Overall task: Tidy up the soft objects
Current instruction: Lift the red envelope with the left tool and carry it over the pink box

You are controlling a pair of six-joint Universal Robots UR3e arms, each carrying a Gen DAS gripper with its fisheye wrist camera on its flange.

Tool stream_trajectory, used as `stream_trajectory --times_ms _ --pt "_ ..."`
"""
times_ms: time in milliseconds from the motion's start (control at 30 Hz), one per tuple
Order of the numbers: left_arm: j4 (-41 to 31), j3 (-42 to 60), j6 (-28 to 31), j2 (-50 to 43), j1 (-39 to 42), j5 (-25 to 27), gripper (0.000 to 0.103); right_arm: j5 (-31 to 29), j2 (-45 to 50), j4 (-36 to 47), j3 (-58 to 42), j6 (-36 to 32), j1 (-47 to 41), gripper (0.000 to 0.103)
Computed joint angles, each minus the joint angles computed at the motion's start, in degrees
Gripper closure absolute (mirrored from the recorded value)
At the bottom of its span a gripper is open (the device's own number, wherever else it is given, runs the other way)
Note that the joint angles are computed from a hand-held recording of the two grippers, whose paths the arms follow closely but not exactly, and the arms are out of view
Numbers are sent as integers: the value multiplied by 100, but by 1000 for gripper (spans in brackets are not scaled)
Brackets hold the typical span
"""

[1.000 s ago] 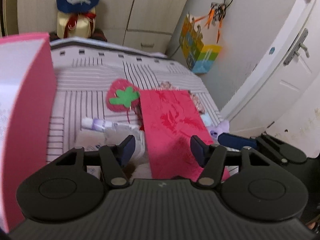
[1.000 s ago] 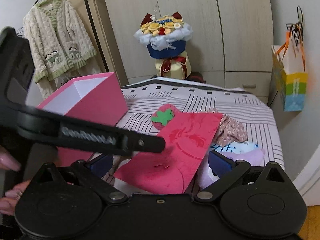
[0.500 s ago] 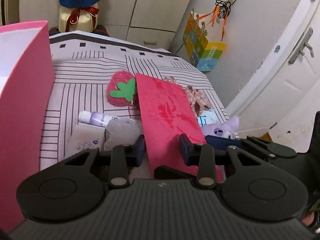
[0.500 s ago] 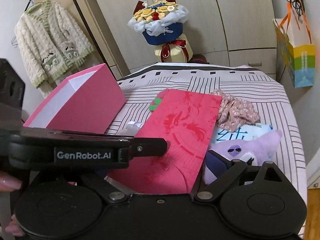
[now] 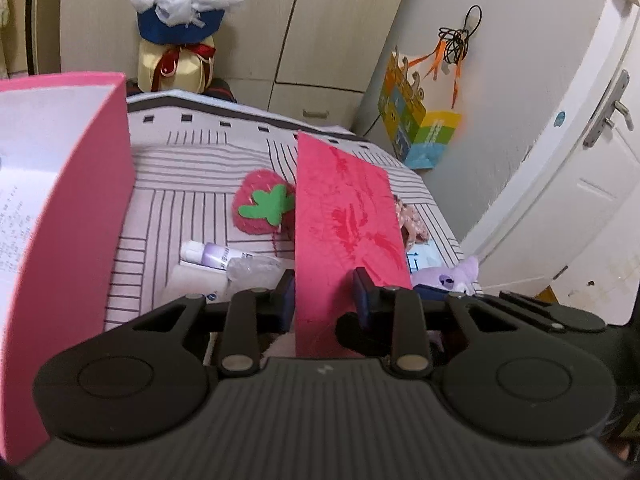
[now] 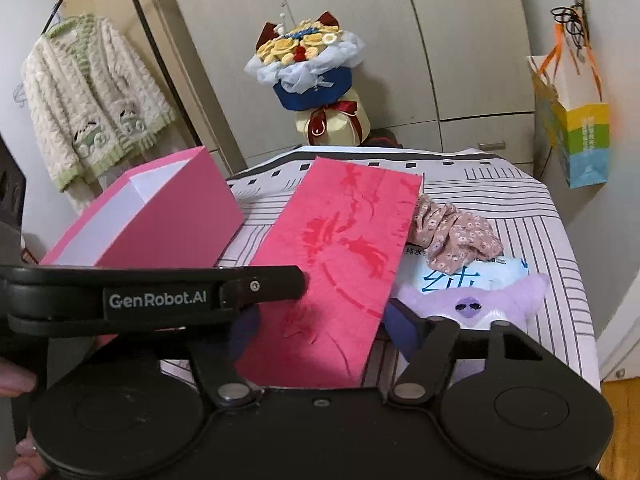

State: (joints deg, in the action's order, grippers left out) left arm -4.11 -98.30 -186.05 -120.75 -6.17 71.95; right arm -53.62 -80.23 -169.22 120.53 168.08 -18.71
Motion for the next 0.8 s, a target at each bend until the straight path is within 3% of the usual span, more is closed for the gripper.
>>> stream_trajectory --times_ms 333,800 --pt "148 -838 116 848 32 25 76 -221 -874 230 422 163 93 37" --pt "-306 -2441 676 2383 647 -634 76 -742 -2443 1829 765 -116 498 37"
